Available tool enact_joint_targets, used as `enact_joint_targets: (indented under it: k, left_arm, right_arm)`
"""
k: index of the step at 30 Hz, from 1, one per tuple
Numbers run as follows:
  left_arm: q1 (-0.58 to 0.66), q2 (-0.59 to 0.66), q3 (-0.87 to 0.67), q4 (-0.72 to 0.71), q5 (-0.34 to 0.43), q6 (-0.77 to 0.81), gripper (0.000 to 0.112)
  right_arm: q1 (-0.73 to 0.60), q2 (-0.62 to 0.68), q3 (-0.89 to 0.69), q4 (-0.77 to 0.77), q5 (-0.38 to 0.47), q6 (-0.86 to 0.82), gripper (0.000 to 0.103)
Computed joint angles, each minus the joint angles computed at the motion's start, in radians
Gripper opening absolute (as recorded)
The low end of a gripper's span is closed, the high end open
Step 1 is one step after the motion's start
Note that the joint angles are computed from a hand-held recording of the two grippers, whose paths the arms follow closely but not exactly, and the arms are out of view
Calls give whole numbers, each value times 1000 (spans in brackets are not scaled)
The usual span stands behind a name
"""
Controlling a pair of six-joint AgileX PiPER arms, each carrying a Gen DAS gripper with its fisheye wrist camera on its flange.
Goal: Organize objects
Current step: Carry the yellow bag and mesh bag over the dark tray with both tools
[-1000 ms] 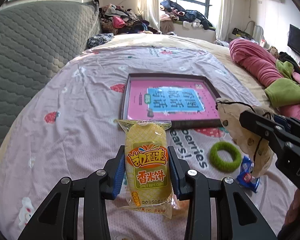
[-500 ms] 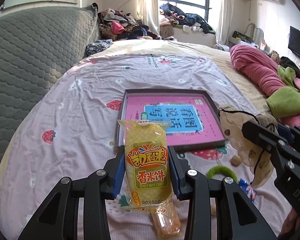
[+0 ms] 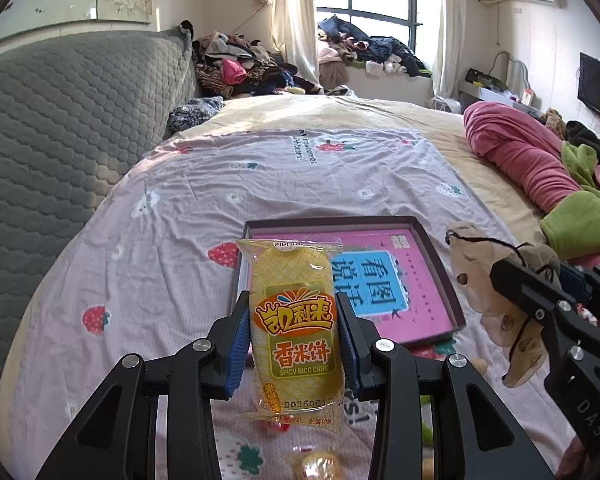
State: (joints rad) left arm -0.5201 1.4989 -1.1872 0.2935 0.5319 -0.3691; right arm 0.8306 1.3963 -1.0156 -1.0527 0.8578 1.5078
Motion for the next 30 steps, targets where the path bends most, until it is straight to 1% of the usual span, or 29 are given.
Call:
enact_joint_targets:
  k: [4,7,16,20,23,26,30]
  left_arm:
    - [4,56,-73,-5,14,13,41]
    - [8,106,-135,-4,28,18,41]
    - [24,286,-352,-47,71,65,41]
    - [31,387,-474,-70,93,97,41]
    - [49,472,-564,-122,101,128,41]
    - [61,555,-640,-163,101,153,41]
    - [59,680,-768,-163,140,169,41]
  right_arm:
    - [-51,11,-32,7,-15,-62,25]
    - [-102,25,-54,22,-44,-112,25]
    - [-272,113,-111,89,-198,-237,25]
    - [-362,184,-158,121,-270,-301,25]
    - [-411,242,-194,137,-299,-334,25]
    - [-467,296,-209,160,-361,-358,25]
    - [-522,383,-262,229,-389,-446,25]
